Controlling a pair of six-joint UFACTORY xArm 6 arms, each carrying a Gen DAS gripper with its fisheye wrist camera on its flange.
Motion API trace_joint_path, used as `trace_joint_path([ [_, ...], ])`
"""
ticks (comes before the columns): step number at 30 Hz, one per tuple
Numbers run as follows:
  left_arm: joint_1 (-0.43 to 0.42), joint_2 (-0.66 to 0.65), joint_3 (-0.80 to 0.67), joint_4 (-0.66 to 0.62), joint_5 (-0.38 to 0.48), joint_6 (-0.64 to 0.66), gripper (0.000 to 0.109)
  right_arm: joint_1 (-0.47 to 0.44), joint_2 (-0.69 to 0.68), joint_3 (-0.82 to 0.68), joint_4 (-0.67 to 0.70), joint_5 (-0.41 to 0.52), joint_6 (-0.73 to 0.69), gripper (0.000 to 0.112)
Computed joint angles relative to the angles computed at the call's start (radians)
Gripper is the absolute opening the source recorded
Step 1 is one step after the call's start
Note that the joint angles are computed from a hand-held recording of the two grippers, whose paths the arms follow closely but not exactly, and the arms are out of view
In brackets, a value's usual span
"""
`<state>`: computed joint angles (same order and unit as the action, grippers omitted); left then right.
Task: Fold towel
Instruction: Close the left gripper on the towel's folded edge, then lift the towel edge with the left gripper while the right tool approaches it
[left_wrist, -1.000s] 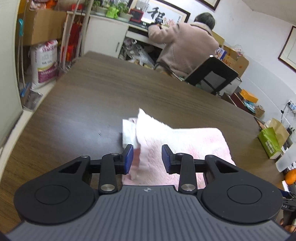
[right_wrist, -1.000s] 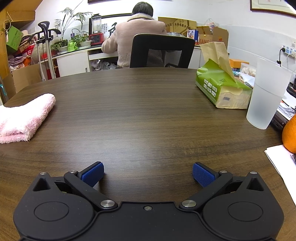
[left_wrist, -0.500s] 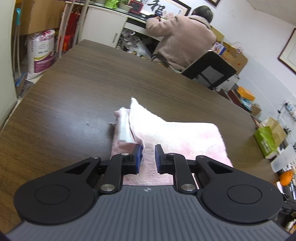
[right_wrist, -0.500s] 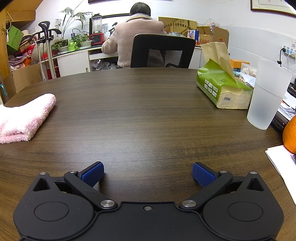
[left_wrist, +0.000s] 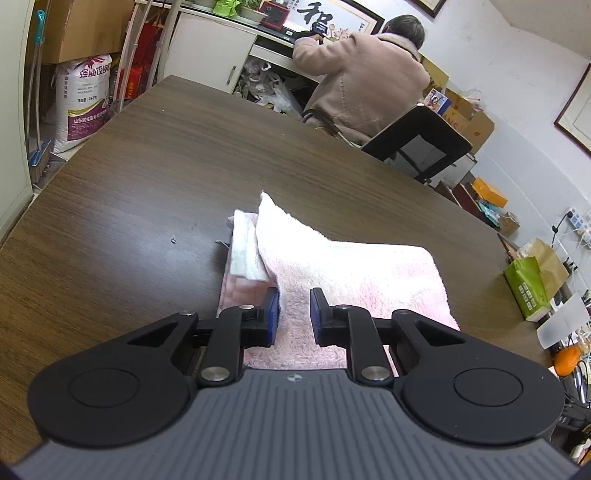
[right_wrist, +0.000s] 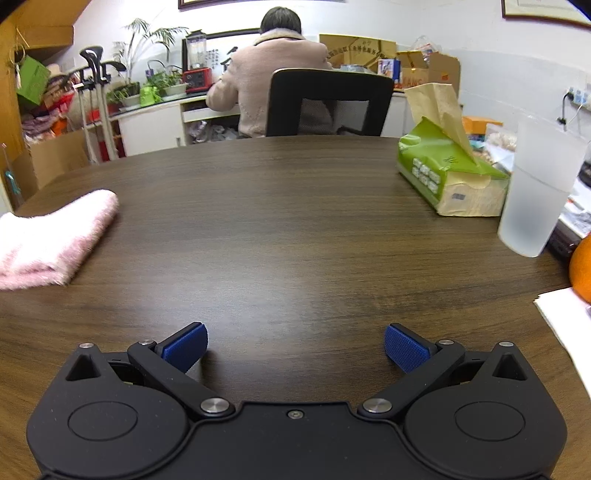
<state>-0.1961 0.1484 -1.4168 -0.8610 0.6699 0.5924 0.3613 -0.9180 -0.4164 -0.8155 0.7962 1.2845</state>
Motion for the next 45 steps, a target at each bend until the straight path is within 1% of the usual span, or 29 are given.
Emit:
trace_joint_path([
  [1, 0.0, 0.0, 0.002, -0.002, -0.002, 0.002, 0.016, -0.013, -0.01, 0.006, 0.017, -0.028, -0.008, 0.102],
  [3, -0.001, -0.001, 0.005, -0.003, -0.003, 0.006, 0.016, -0.022, -0.022, 0.012, 0.011, -0.062, -0.004, 0.102],
  [4, -0.002, 0.001, 0.005, -0.001, -0.005, 0.008, 0.016, -0.019, -0.023, 0.011, 0.0, -0.063, 0.0, 0.102],
  [7, -0.007, -0.001, 0.01, 0.005, -0.015, 0.013, 0.016, 0.027, -0.039, 0.008, -0.119, -0.036, 0.069, 0.102],
  [9, -0.011, -0.004, 0.014, 0.001, -0.02, 0.02, 0.016, 0.087, -0.044, -0.001, -0.209, 0.023, 0.115, 0.102],
  [10, -0.012, -0.003, 0.014, 0.001, -0.022, 0.021, 0.016, 0.096, -0.044, -0.002, -0.222, 0.03, 0.117, 0.102],
  [12, -0.016, -0.005, 0.016, 0.004, -0.026, 0.024, 0.016, 0.094, -0.044, 0.004, -0.226, -0.006, 0.092, 0.102],
  [15, -0.015, -0.007, 0.018, -0.001, -0.026, 0.029, 0.016, 0.096, -0.037, 0.006, -0.233, -0.029, 0.081, 0.102],
  [16, -0.015, -0.006, 0.019, 0.0, -0.028, 0.028, 0.016, 0.104, -0.032, 0.004, -0.246, -0.022, 0.089, 0.1],
  [17, -0.015, -0.006, 0.019, 0.001, -0.03, 0.027, 0.016, 0.113, -0.029, 0.001, -0.258, -0.01, 0.097, 0.093],
  [19, -0.016, -0.004, 0.019, 0.002, -0.034, 0.025, 0.016, 0.13, -0.015, -0.012, -0.267, 0.02, 0.103, 0.084],
  [20, -0.017, -0.004, 0.019, 0.004, -0.035, 0.025, 0.016, 0.147, -0.001, -0.025, -0.271, 0.052, 0.107, 0.084],
  [22, -0.018, -0.003, 0.018, 0.005, -0.036, 0.024, 0.016, 0.151, 0.003, -0.024, -0.271, 0.051, 0.105, 0.083],
  [25, -0.02, 0.0, 0.016, 0.013, -0.04, 0.018, 0.016, 0.149, -0.001, -0.015, -0.281, 0.035, 0.115, 0.065],
  [26, -0.02, 0.001, 0.014, 0.013, -0.039, 0.017, 0.016, 0.153, 0.0, -0.015, -0.291, 0.039, 0.119, 0.062],
  [30, -0.018, 0.005, 0.014, 0.009, -0.038, 0.013, 0.016, 0.165, -0.003, -0.01, -0.326, 0.05, 0.134, 0.059],
  [31, -0.017, 0.006, 0.012, 0.005, -0.036, 0.012, 0.015, 0.166, -0.003, -0.01, -0.328, 0.053, 0.133, 0.055],
  [32, -0.014, 0.009, 0.01, 0.0, -0.034, 0.011, 0.016, 0.167, -0.003, -0.01, -0.331, 0.056, 0.135, 0.048],
  [33, -0.012, 0.011, 0.007, -0.005, -0.031, 0.009, 0.016, 0.168, -0.002, -0.01, -0.33, 0.061, 0.136, 0.046],
  [38, -0.003, 0.03, -0.01, -0.015, -0.017, -0.01, 0.015, 0.148, -0.018, 0.002, -0.321, 0.034, 0.135, 0.046],
  [40, 0.003, 0.04, -0.018, -0.032, -0.004, -0.013, 0.014, 0.146, -0.024, 0.007, -0.326, 0.025, 0.139, 0.046],
  [41, 0.006, 0.044, -0.022, -0.043, 0.004, -0.013, 0.01, 0.148, -0.025, 0.008, -0.33, 0.024, 0.142, 0.046],
  [42, 0.01, 0.048, -0.025, -0.054, 0.012, -0.014, 0.005, 0.146, -0.026, 0.009, -0.332, 0.022, 0.142, 0.046],
  [43, 0.014, 0.052, -0.03, -0.068, 0.023, -0.015, 0.003, 0.143, -0.026, 0.01, -0.331, 0.017, 0.141, 0.046],
  [45, 0.023, 0.061, -0.04, -0.097, 0.05, -0.016, 0.002, 0.127, -0.033, 0.017, -0.32, -0.013, 0.136, 0.046],
])
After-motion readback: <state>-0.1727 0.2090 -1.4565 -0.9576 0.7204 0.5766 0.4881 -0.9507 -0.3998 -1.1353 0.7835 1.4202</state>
